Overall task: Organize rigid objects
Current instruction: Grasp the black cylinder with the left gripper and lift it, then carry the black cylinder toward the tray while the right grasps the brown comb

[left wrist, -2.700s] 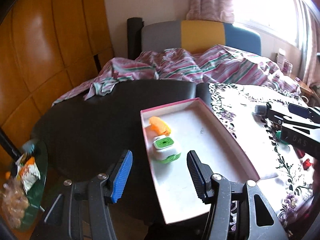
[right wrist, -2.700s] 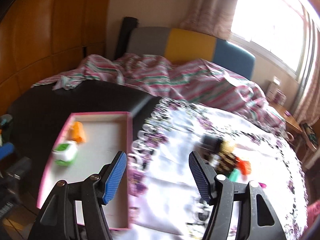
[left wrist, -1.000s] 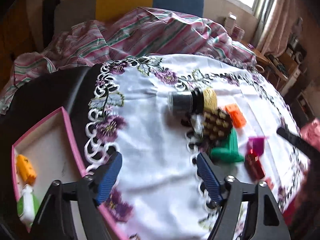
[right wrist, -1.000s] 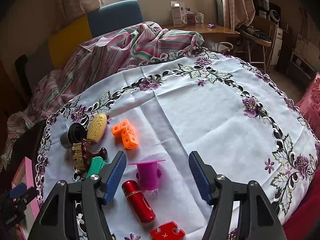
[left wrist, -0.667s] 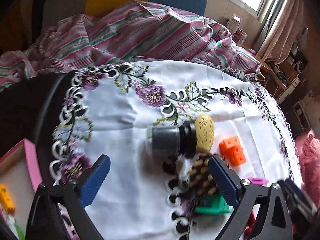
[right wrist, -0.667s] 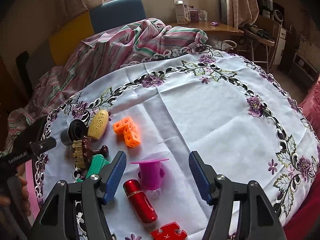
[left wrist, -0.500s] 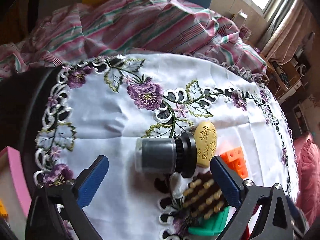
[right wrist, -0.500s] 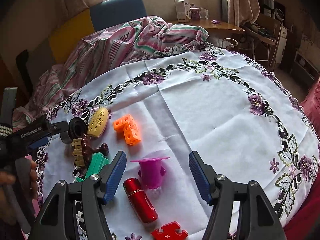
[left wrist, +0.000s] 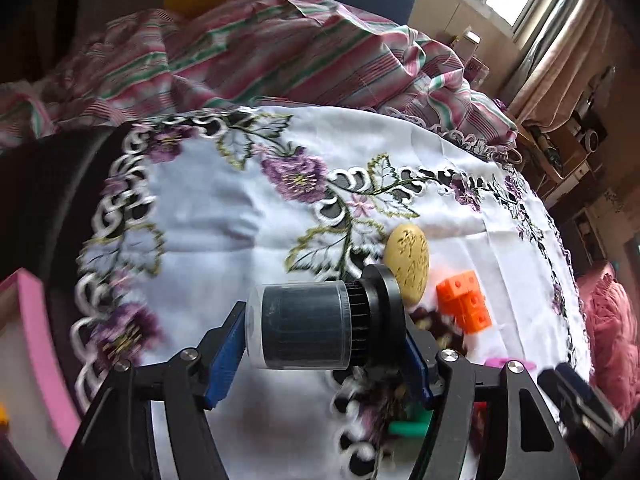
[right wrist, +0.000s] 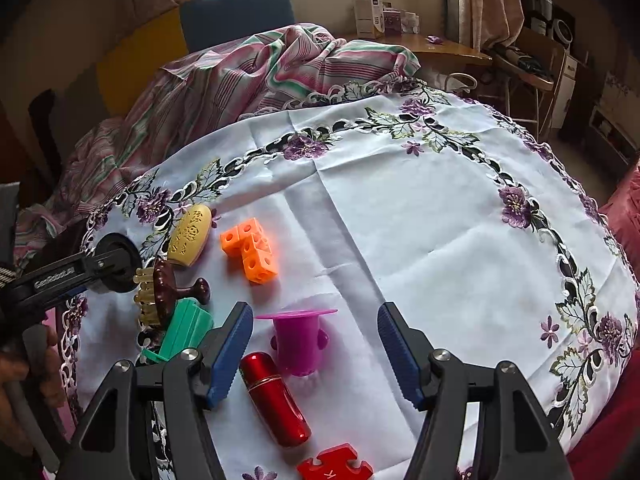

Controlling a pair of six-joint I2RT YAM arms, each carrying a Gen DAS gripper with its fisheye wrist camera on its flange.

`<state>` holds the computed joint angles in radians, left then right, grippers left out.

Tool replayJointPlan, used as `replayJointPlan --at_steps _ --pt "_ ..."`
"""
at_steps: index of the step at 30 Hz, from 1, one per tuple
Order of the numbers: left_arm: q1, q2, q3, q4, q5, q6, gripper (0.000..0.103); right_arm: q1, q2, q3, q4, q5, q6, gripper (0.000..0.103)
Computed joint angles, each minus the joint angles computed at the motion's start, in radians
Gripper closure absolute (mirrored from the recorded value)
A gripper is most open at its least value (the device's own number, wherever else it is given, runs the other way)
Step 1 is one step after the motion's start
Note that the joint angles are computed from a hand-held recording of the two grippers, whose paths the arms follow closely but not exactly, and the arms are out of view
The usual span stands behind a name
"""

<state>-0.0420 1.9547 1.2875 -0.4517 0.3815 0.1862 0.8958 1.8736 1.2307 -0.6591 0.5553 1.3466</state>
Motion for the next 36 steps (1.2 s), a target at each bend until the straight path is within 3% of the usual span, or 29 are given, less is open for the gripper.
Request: replayJointPlan --at_steps 7,16,24,28,29,30,31,36 --pt "0.153 -0.304 -0.31 0.069 0.045 0.175 0.034 0.007 -0.009 -0.024 0.089 -0.028 -0.05 0.037" --pt "0.394 -0.545 -0.494 -0.025 0.167 0.403 0.034 0.047 0.064 0.078 0.197 -0.067 -0.243 0.037" --pt "0.598 -0.577 -0.499 -0.139 0.242 0.557 0.034 -0.016 0.287 0.401 0.092 -0.136 -0.425 0.035" --pt "0.684 -0.552 -0.461 -0.184 0.268 0.595 0.034 -0.055 0.466 0.647 -0.07 -0.177 -0.469 0.033" --pt "0.698 -0.542 -0.453 -0.19 0.27 0.602 0.034 -0.061 0.512 0.706 -0.117 -0.197 -0.475 0.035" --pt "0.717 -0.534 -0.447 -0.192 0.271 0.607 0.034 -0.066 0.552 0.757 -0.158 -0.213 -0.476 0.055" --pt "0.732 -0.525 -0.439 -0.194 0.273 0.609 0.034 -0.06 0.568 0.778 -0.172 -0.185 -0.473 0.059" --pt "0.792 -0.497 -0.425 -0.195 0.279 0.628 0.034 -0.022 0.514 0.729 -0.104 -0.156 -0.48 0.059"
